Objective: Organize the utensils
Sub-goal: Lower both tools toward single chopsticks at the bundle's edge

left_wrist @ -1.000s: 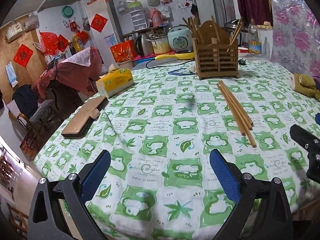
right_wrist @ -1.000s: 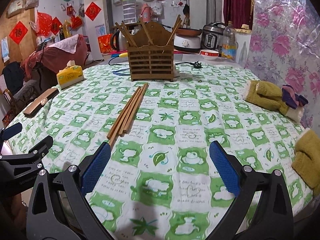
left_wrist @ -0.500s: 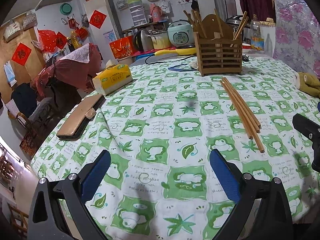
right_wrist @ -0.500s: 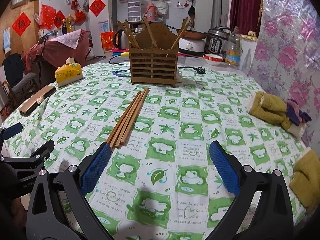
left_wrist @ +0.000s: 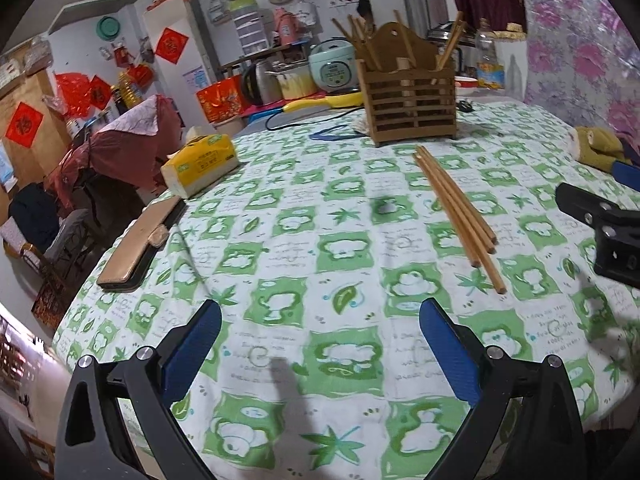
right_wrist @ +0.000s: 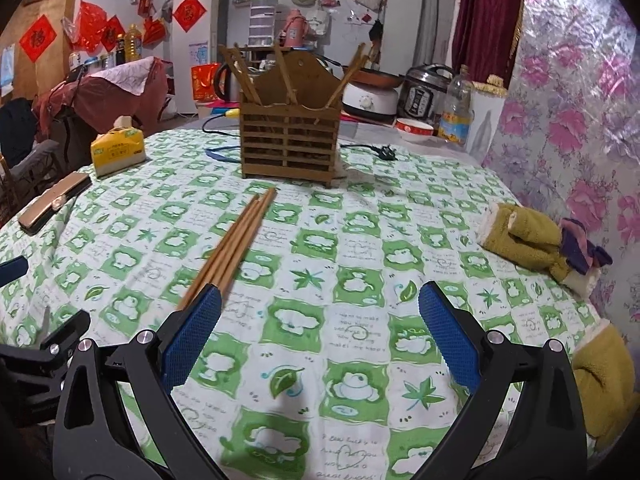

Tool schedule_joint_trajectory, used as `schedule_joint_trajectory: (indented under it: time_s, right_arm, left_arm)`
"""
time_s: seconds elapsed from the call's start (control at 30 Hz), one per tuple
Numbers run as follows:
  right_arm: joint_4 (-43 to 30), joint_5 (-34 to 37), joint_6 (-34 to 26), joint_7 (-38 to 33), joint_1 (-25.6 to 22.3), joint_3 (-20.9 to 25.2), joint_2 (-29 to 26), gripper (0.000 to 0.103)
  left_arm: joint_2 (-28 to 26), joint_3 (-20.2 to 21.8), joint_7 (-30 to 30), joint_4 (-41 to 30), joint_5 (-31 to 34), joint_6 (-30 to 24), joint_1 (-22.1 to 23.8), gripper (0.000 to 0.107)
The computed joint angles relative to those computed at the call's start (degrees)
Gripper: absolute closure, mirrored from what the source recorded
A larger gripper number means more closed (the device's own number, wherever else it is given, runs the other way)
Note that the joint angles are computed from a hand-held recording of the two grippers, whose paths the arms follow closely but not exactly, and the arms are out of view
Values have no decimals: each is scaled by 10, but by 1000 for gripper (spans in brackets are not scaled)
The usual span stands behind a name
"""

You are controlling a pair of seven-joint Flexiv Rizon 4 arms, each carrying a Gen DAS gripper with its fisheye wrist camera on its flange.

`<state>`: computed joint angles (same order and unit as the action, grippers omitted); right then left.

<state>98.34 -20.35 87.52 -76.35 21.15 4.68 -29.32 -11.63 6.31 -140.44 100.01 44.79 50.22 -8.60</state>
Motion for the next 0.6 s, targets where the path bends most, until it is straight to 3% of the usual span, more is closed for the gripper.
schedule_joint_trajectory:
  time_s: [0.13, 0.43, 0.6]
  right_arm:
    - [-17, 21, -18, -18, -28, 37, -9, 7]
    - [-18, 49, -41, -62, -41, 64, -7, 7]
    - [-32, 72, -85, -108, -55, 95, -11, 7]
  left_arm:
    - [-8, -4, 6, -11, 8, -13, -7, 9]
    - [-24, 0, 28, -21, -11, -21, -10, 9]
    - [-26, 4, 28, -23, -9, -25, -14, 9]
